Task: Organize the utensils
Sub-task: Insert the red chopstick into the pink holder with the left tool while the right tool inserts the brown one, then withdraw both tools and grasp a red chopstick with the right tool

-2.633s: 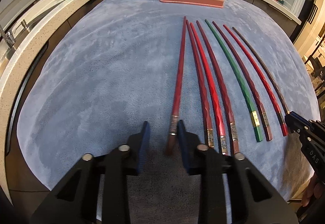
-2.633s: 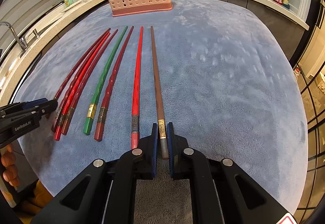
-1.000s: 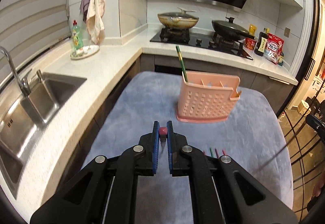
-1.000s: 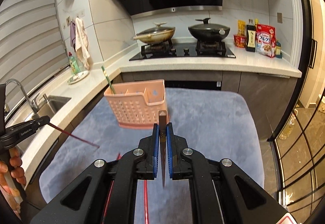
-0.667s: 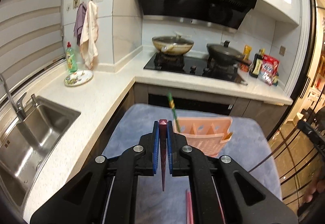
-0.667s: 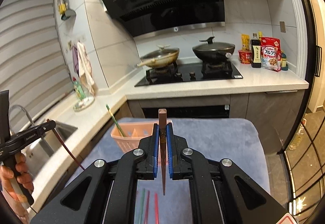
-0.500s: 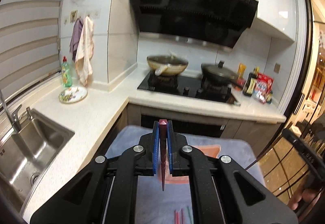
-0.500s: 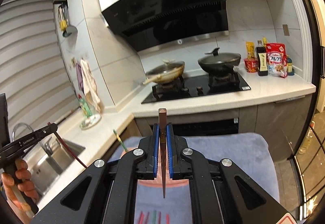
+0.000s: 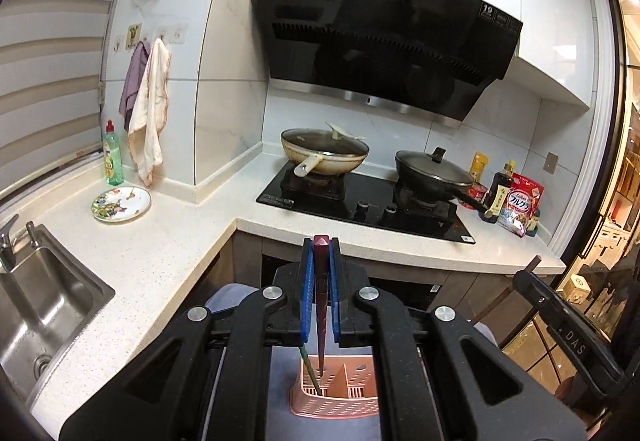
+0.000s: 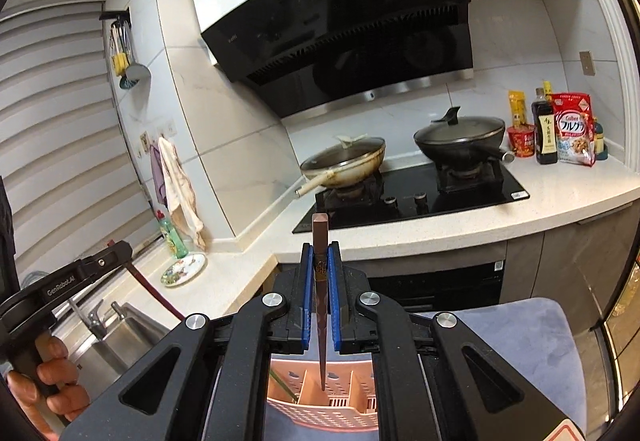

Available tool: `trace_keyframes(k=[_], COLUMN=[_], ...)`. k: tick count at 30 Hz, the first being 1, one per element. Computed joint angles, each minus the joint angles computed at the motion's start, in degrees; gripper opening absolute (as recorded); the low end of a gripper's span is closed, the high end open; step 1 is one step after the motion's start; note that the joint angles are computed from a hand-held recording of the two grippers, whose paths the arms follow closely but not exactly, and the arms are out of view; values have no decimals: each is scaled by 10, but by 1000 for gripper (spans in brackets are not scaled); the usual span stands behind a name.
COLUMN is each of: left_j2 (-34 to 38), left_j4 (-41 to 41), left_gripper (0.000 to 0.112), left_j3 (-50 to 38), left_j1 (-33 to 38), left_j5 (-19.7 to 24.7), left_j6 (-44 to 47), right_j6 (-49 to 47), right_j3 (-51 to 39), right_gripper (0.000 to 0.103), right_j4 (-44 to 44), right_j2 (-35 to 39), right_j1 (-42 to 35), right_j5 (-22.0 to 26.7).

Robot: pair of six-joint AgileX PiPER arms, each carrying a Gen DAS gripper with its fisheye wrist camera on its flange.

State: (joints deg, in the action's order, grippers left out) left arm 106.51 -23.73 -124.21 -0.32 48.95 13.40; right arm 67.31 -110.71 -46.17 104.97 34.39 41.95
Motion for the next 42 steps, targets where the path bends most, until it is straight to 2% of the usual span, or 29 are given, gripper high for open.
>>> trace_keyframes(k=[6,13,17,19,20,21,26,29,35,42], left_j2=[16,32,20,15,7,1,-49,-89,-186,-282], left_j4=[-13,-9,-15,-17,-17,-13,4,26,71,75], left_gripper=[7,7,9,24,36,43,45,53,53,53], left_j3=[58,78,104,109,118,123,171,215,328,454], left_j1=[-4,1,7,10,13,13,14,11,8,21], left_j5=[-31,-23,-33,-32,-33,-37,-49,-67,-96,-104], left_j6=[22,24,25,22,20,17,21,19,17,43], right_j6=[-1,-19,3,11,18,20,41,64,117,185], right_j3=[25,32,48,54,58,59,100,142,230,323], right_gripper=[7,7,21,27,29,29,33,35,36,36], right_j4=[28,61,37,21,8,1,-28,-49,-83,-135], right_j2=[34,56,44,36,29,23,-26,-67,-139,-202], right_j1=[-14,-22,-16,-9,-4,0,20,43,102,206], right_j5=[-19,-22,-18,-10,-3,2,14,25,53,130])
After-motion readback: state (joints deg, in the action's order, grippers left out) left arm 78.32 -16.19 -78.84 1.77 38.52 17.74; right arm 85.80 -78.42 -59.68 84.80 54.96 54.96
